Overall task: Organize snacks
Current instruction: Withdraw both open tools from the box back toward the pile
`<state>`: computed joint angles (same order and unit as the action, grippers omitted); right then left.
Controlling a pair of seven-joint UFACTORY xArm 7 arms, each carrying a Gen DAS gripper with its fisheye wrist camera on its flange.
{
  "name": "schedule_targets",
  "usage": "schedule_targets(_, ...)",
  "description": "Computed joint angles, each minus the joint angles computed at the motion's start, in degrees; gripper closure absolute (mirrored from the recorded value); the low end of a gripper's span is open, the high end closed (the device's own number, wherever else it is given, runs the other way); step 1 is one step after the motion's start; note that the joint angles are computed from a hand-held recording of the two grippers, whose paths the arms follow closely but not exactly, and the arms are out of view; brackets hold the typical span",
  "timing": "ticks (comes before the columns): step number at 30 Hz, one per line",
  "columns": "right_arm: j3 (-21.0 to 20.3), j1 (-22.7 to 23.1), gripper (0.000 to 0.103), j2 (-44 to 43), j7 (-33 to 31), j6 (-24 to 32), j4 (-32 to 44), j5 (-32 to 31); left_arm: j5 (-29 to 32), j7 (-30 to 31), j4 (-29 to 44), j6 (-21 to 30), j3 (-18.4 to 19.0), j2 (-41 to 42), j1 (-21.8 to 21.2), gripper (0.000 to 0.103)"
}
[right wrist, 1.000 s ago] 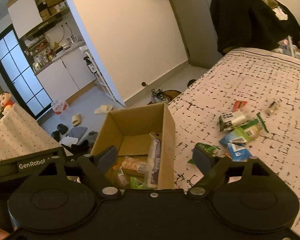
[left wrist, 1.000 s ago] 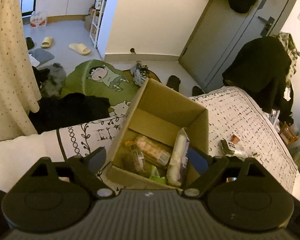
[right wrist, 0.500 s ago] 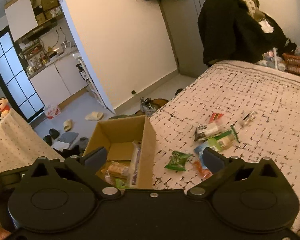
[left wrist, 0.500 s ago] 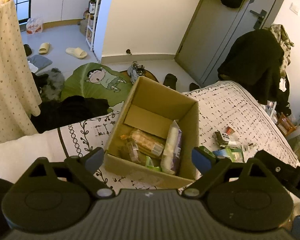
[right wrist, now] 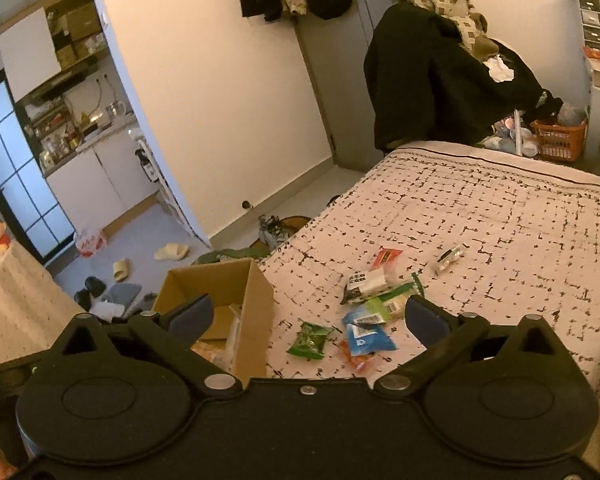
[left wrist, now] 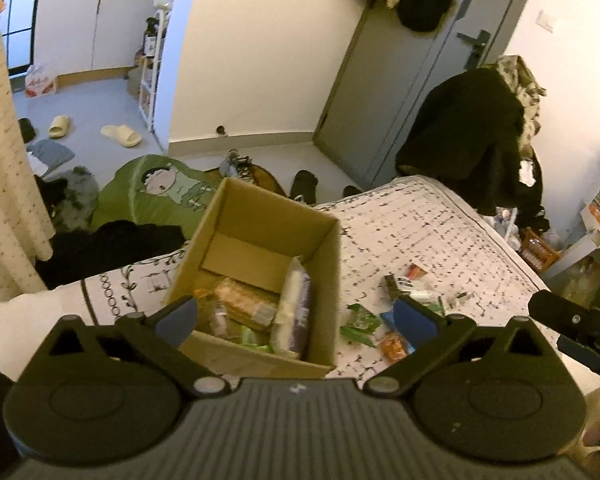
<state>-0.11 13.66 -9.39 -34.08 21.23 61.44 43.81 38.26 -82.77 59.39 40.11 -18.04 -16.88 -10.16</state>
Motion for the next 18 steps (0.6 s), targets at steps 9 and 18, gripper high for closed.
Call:
schedule_targets(9, -1.0, -1.8, 0.0, -0.4, 0.4, 1.2, 0.6, -1.7, -1.1, 2.9, 3.8, 1.0, 0.5, 3.9, -2.7, 0.0)
schedule_targets(18, -2.2, -4.4, 0.0, 0.4, 3.4, 1.4, 0.9, -3.9, 2.0, 1.3, 6.2, -0.2, 1.1, 8.0, -5.7, 0.0)
